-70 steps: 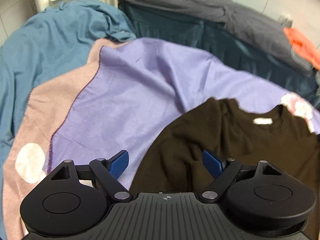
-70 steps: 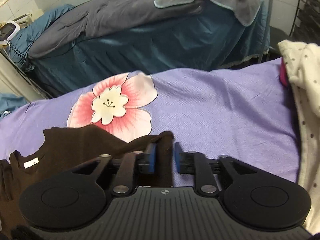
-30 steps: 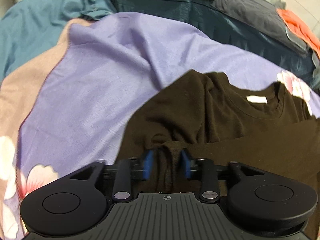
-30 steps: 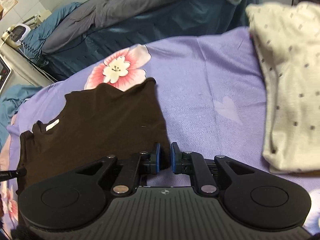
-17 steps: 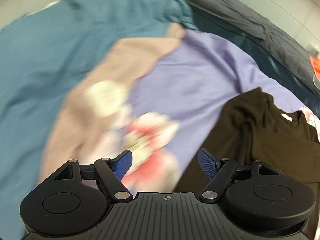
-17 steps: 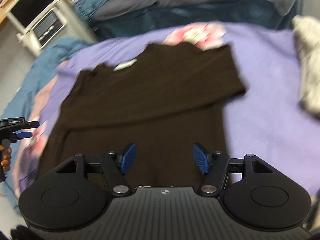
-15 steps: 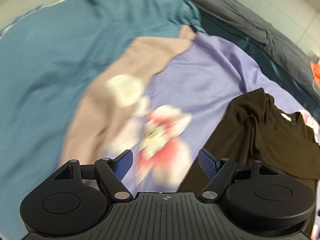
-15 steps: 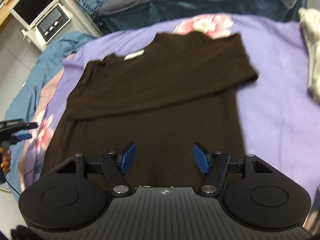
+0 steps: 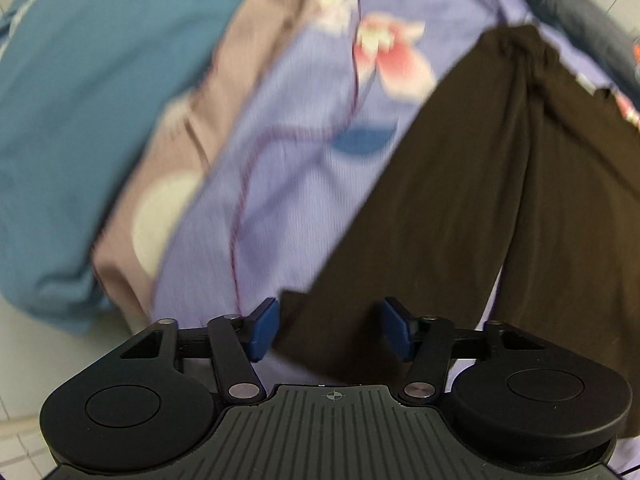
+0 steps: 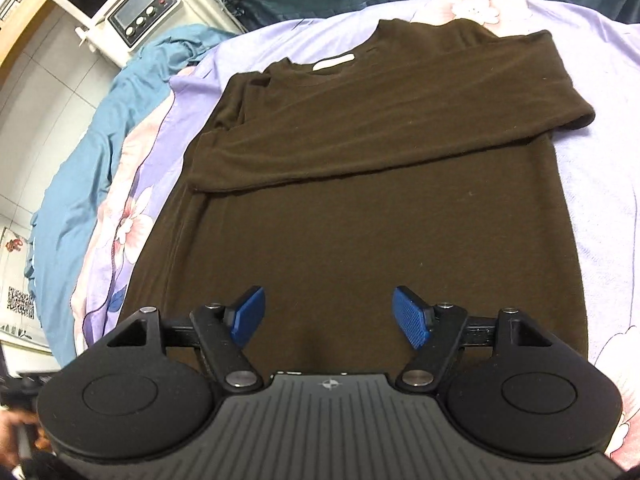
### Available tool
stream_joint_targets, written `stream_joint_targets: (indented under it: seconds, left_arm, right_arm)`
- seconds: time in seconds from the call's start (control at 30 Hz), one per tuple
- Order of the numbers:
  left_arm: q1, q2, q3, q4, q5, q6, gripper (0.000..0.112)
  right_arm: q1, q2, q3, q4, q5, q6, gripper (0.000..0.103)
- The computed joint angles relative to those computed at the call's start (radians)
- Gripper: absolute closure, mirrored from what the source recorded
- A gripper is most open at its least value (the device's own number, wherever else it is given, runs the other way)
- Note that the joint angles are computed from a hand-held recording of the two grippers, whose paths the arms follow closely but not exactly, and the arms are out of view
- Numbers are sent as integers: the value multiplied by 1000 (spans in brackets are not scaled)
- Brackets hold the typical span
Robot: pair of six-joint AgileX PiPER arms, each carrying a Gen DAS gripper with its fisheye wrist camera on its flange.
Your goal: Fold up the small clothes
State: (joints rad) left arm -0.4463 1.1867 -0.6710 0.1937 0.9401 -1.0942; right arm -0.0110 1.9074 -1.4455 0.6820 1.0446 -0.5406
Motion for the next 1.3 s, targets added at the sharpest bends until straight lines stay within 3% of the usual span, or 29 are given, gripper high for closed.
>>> stream_joint_targets:
  seconds: [0.07, 0.1, 0.17, 0.2, 0.4, 0.6, 0.7, 0.83, 0.97, 1.1, 1.3]
  left_arm:
    - [-63, 25, 5, 51, -4, -91, 10]
    - [-84, 35, 4, 76, 0, -125, 18]
    - [-61, 27, -1, 54, -10, -142, 37]
    - [-38, 15, -7, 26, -16, -131, 61]
    - [-9, -44, -119, -3, -10, -39, 64]
    - [337, -45, -360, 64, 26, 217, 64]
    - [552, 49, -534, 128, 29, 346, 64]
    - [678, 260, -757, 252, 24, 476, 64]
    - [824, 458, -946, 117, 16, 613, 64]
    - [852, 580, -1048, 125, 65, 648, 64]
    - [876, 677, -1048, 125, 124, 696, 66]
  right_arm:
    - [-4, -10, 14, 5, 5, 4, 27]
    - [-7, -15, 25, 8, 4, 5, 26]
    - [-10, -24, 41, 3, 1, 20, 26]
    - [-13, -28, 49, 2, 2, 26, 26]
    - [-28, -38, 74, -10, 5, 43, 25]
    - [-30, -32, 57, -18, 16, 63, 25]
    - [-24, -34, 50, -15, 12, 70, 24]
    - [-4, -36, 50, -30, 2, 101, 23]
    - [24, -35, 40, -54, 4, 139, 23]
    - [58, -42, 41, -84, -12, 188, 23]
    - [104, -22, 28, -125, -35, 272, 23]
